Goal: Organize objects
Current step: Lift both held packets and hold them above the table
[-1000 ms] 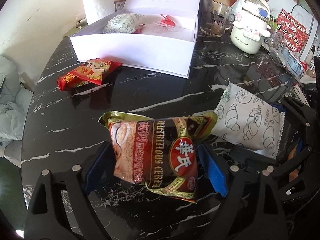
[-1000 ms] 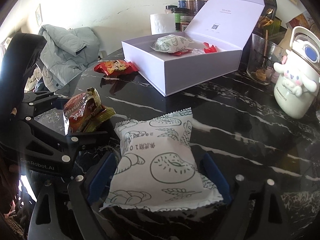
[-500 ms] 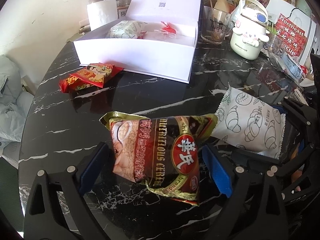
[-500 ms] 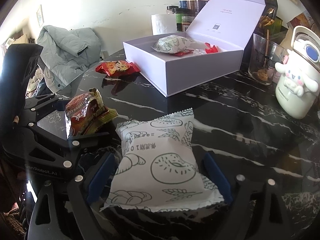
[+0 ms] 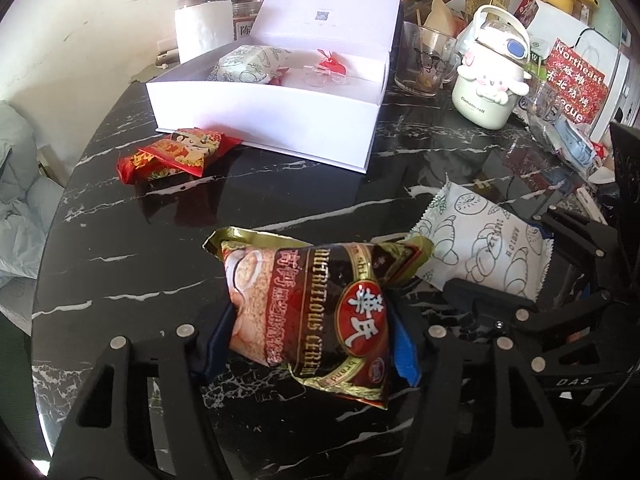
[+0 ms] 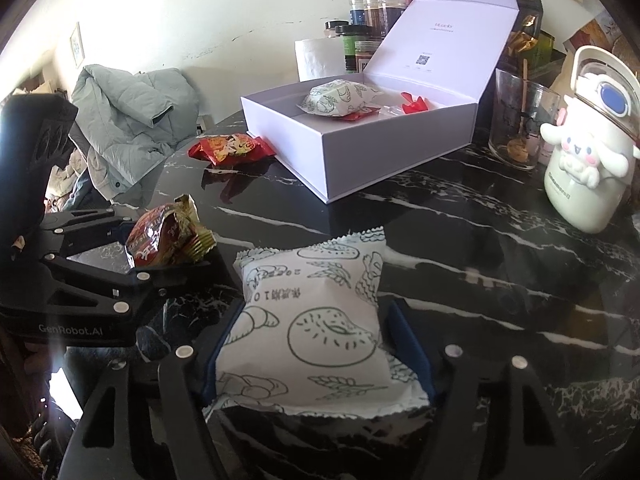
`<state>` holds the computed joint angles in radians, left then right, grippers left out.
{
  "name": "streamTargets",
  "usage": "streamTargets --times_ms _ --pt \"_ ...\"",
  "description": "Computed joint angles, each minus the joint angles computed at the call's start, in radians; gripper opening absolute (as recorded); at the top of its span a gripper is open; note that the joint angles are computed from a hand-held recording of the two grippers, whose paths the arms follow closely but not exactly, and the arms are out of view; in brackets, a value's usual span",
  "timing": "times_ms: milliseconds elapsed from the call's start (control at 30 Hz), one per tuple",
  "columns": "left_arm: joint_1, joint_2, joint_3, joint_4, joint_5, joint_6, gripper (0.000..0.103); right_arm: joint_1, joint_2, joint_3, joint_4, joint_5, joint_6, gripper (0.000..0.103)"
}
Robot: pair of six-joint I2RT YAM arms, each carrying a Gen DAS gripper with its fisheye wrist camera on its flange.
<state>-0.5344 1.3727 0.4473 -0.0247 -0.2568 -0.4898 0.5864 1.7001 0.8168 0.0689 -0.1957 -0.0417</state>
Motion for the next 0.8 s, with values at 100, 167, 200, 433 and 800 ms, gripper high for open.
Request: streamTargets --times_ms 100,167,200,433,800 --pt "0.016 -0.018 -0.005 -0.001 0.051 -0.017 0.062 -0.023 -0.004 0.001 0.001 -0.036 0.029 0.072" --pt "0.027 -0.028 -0.004 -0.007 0.077 -0.029 0.062 -0.034 -0.01 -0.005 0.006 -0.051 0.043 0.071" --pt "0.028 -0.033 -0.005 -0.005 0.081 -0.033 0.062 -0.035 -0.012 -0.006 0.005 -0.052 0.046 0.071" --pt "-0.006 -0.093 0.007 -0.059 0.017 -0.031 0.061 -0.041 -0.03 -0.012 -0.003 -0.082 0.056 0.068" --pt "-0.012 -0.104 0.007 -0.092 0.009 -0.056 0.061 -0.016 -0.051 -0.032 0.007 -0.035 0.042 0.068"
